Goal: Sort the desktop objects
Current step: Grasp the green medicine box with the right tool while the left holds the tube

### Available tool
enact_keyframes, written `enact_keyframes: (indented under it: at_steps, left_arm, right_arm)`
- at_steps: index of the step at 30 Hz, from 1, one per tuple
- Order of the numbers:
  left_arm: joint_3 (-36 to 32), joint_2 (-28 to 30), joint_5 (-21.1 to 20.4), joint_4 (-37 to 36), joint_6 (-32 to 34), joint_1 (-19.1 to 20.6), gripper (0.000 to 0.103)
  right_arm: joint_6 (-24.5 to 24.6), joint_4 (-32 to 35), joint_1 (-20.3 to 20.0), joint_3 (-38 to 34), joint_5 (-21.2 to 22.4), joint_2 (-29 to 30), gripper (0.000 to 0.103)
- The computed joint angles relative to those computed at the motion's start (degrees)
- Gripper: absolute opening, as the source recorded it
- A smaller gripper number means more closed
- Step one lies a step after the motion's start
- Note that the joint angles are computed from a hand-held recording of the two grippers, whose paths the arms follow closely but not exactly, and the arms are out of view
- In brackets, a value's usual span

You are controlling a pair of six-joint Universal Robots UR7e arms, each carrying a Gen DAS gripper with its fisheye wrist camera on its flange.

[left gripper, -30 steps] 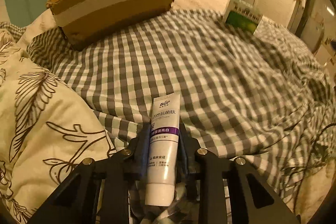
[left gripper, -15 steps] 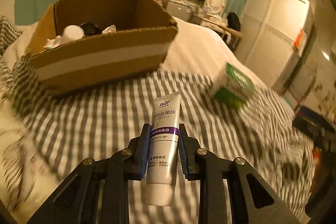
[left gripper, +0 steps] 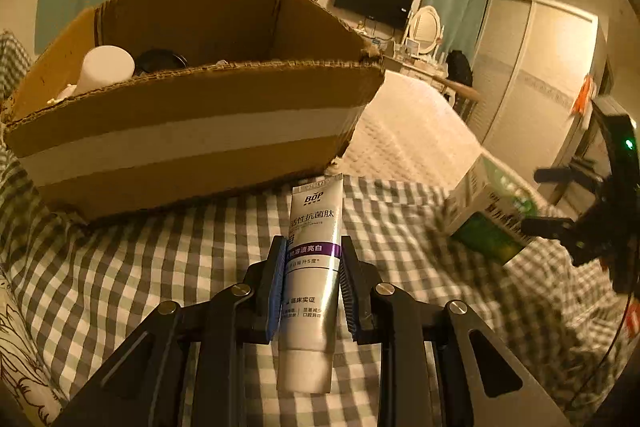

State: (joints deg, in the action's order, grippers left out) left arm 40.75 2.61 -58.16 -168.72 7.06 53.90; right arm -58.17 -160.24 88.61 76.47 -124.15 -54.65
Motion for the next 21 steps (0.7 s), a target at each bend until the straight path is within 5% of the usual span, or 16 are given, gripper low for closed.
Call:
enact_keyframes:
  at_steps: [5, 10, 17, 21]
  left_arm:
    - [-1.38, 0.47, -1.14, 4.52, -3.45, 0.7, 0.025]
    - [1.36, -0.54, 0.16, 1.71, -2.84, 0.2, 0.025]
    - [10.51, -5.54, 3.58, -5.43, 1.0, -2.31, 0.025]
    - [21.26, -12.44, 2.15, -10.03, 1.99, -4.06, 0.025]
  right_arm:
    - [-0.88, 1.48, -0.37, -5.47, -2.22, 4.61, 0.1]
    - [9.34, 9.36, 0.03, -6.33, -3.44, 4.58, 0.09]
    - [22.28, 13.18, 0.88, 8.6, 11.15, -10.25, 0.085]
    - [25.47, 13.12, 2.67, 14.85, 14.57, -16.37, 0.083]
